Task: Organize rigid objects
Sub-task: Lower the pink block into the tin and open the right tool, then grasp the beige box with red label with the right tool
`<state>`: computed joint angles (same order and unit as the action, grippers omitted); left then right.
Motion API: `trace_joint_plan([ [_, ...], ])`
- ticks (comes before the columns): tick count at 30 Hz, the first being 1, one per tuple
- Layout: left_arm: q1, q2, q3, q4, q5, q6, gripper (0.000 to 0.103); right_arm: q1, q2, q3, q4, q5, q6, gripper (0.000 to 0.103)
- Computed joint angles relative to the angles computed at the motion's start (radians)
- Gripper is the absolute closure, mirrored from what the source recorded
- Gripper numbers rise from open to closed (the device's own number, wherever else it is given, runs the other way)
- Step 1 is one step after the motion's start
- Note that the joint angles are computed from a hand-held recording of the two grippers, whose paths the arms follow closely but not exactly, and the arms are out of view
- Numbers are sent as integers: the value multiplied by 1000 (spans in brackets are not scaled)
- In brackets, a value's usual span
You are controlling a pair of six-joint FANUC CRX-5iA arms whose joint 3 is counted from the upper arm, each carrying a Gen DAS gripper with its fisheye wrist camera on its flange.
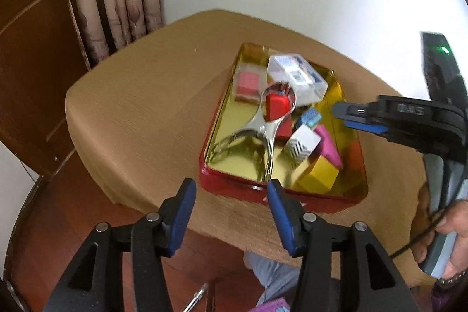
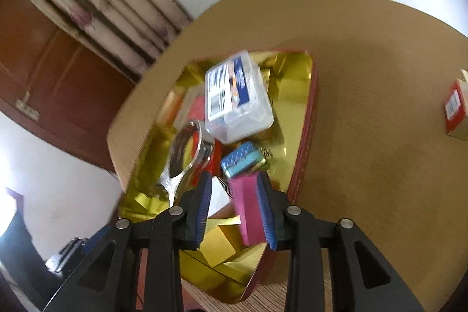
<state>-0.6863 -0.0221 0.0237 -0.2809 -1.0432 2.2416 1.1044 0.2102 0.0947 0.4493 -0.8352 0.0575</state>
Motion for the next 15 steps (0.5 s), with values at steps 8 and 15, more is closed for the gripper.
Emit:
trace_joint_plan([
  [8, 10, -18, -57, 116, 107, -110, 51, 182, -191, -314, 295, -452, -388, 40],
  [15, -61, 22, -3, 105, 81, -162, 51, 186, -363, -464, 250, -455, -472, 24],
])
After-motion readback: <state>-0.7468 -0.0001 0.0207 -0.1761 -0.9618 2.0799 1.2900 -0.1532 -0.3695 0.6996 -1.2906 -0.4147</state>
